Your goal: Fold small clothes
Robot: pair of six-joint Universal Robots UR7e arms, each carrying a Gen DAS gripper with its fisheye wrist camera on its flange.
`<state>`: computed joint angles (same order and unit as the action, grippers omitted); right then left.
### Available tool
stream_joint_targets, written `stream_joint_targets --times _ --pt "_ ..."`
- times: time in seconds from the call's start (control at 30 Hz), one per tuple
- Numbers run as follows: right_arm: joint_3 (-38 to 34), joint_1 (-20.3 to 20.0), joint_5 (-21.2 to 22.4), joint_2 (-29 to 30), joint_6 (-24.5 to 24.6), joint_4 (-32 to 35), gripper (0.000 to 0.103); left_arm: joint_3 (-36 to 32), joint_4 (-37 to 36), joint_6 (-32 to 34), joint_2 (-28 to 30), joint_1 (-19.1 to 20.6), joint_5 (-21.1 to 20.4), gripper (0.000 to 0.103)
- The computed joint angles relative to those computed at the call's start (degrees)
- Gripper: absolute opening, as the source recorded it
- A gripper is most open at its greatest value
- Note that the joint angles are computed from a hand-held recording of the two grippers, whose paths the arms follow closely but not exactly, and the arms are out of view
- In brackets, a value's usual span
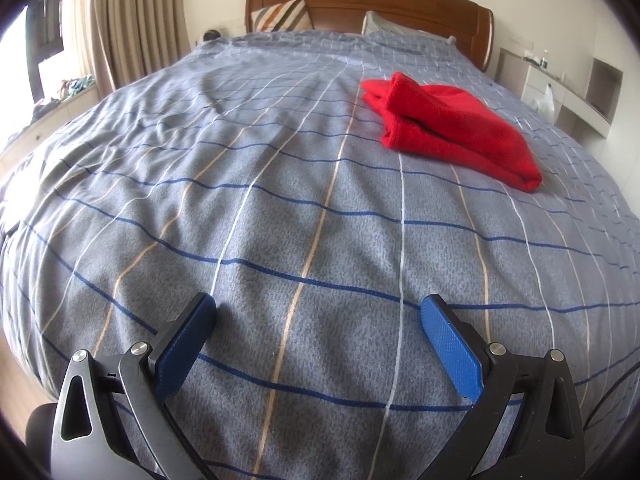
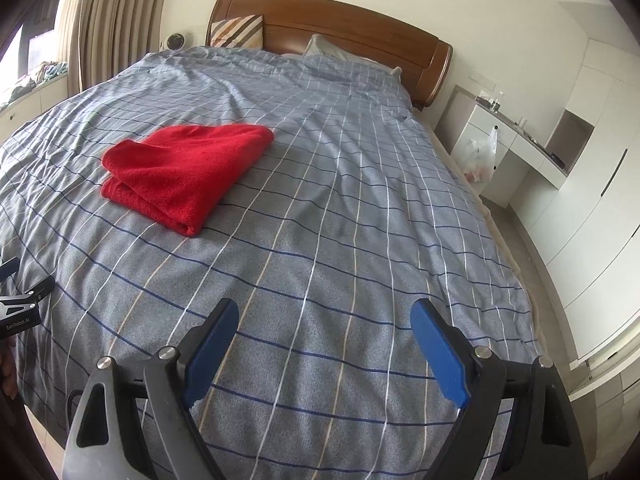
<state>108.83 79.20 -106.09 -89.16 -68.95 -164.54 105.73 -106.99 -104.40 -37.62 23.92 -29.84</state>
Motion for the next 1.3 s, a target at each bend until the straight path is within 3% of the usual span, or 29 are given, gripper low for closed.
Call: stream_joint_targets --times 1.3 --pt "-0.5 0.4 -0.9 0.5 -1.0 -0.8 0.087 -0.2 -0.4 0.1 0.1 0.1 -0.6 0.102"
